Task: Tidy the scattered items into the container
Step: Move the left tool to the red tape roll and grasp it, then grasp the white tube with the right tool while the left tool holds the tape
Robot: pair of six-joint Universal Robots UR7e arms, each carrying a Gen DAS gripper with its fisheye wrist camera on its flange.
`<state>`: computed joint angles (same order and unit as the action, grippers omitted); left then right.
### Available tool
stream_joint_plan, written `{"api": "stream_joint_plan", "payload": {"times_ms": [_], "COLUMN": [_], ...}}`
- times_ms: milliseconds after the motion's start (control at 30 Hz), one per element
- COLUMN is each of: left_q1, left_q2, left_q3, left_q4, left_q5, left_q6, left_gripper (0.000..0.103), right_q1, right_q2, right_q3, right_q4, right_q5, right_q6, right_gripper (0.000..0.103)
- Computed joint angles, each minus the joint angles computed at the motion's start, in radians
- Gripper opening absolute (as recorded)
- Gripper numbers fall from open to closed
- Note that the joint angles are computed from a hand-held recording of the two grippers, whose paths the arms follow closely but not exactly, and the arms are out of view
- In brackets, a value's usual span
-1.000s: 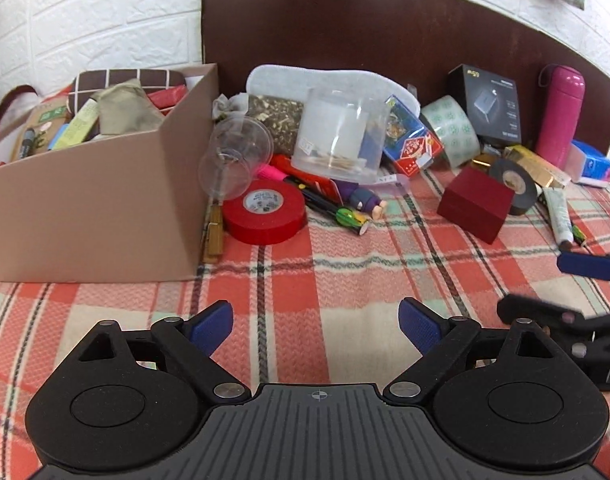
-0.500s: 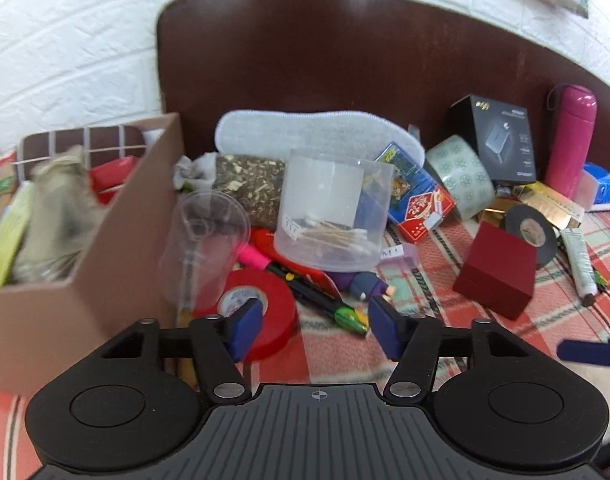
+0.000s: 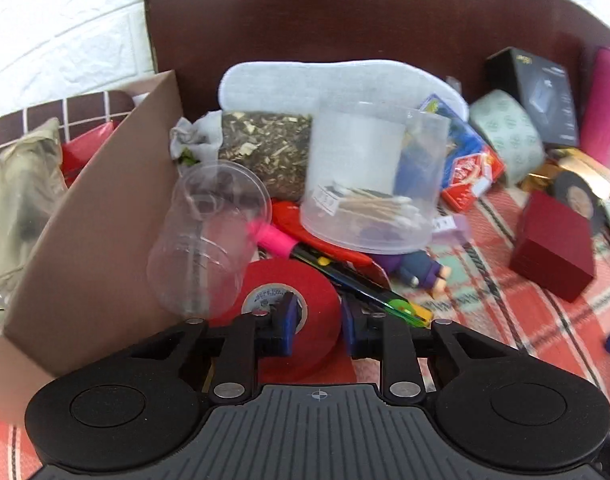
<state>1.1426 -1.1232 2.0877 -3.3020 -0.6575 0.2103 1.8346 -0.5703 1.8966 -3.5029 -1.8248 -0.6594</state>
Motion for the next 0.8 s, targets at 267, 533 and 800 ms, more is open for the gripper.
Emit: {"api": "stream_joint_plan", "payload": {"times_ms": [267,533,800], "left_q1": [-0.062,-0.102,-0.114], "left_q2": [-0.097,-0.122,-0.127], "left_q3": [0.134,0.219,0.235], "left_q4": [0.088,-0.041,-0.041], "left_q5": [-0.040,-0.010,0.038], "left_q6": [-0.032,-0.138,-0.137], "left_gripper": [0.023,0.060,0.063], "right_q1": [-0.003,-0.006,-0.003], "right_q2": [-0.007,-0.007,0.022], "right_q3": [0.004,0.003,-0.011], "right_q4": [0.004,-0.010,-0.232], "right_q5": [0.005,-0.005,-0.075], "right_q6": [0.012,0.008,0.012], "right_gripper": [0.095,0.095,0.094]}}
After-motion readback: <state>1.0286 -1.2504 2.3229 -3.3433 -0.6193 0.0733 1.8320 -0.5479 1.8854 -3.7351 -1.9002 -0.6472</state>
